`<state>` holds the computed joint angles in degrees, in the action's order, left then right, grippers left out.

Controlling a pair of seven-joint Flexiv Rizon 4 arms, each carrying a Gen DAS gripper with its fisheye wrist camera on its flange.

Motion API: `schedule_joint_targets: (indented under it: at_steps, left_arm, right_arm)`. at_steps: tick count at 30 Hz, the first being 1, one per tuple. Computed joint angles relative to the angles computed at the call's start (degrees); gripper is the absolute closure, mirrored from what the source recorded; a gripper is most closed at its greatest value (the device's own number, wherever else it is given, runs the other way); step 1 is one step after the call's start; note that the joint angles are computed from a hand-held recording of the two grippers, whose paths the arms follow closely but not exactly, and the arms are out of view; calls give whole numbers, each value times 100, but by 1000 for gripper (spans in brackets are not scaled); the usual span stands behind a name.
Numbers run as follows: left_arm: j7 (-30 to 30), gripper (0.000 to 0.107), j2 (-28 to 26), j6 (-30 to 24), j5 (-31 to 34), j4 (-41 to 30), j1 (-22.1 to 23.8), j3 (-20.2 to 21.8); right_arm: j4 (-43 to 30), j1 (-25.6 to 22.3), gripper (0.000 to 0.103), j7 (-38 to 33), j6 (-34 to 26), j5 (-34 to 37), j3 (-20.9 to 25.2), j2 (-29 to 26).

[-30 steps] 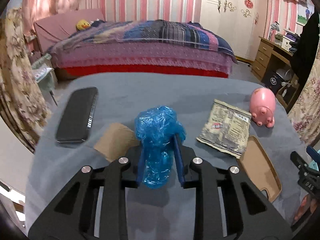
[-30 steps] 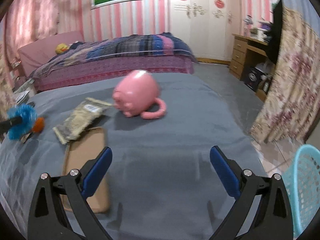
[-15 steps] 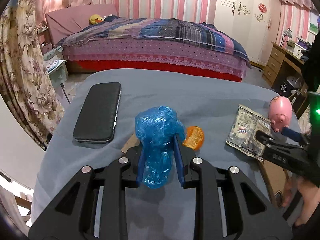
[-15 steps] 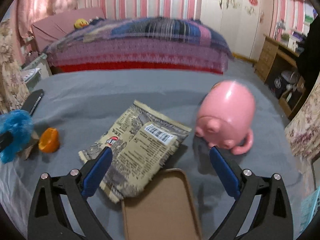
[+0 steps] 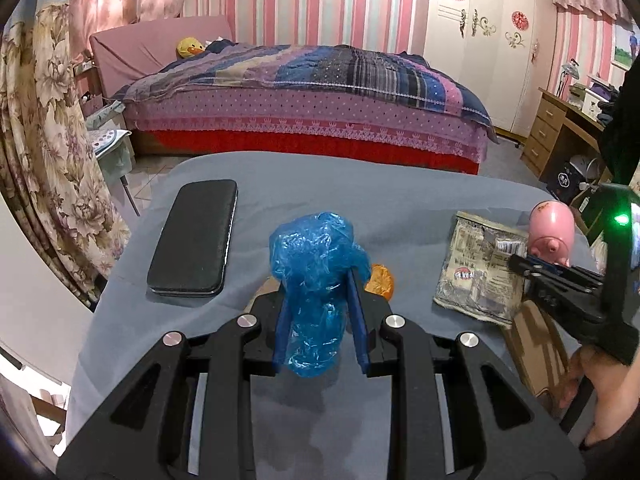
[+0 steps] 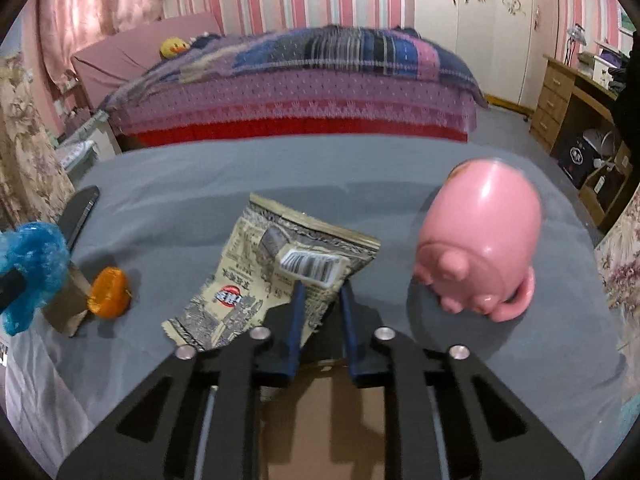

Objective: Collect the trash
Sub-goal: 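Grasp blue plastic bag with left tool while right tool grasps snack wrapper, then carry bag and wrapper over the blue basket and release both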

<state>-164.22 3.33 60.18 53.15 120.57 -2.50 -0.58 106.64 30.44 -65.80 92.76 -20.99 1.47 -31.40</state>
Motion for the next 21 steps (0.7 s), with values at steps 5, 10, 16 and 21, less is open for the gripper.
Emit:
schedule_joint_targets:
  at_steps: [5,10,16,21]
  left_arm:
    - [-55,82,65,-13,37,-40,-41,-63]
    - [-150,82,128,98,131,-100,-96,-168]
    - [-137,82,-57,39,179,-417,-284,-351]
    - [-67,82,-456,-183,293,-914,-694,-459]
  right_arm:
    - [516,-193,95,-243,647,107,48,420]
    - [974,-882,96,-680,991,186,520,888]
    - [1439,-1791,96,-895,1141,272,953,1305]
    - [1731,-2534,96,-913,1174,240,1266,1459]
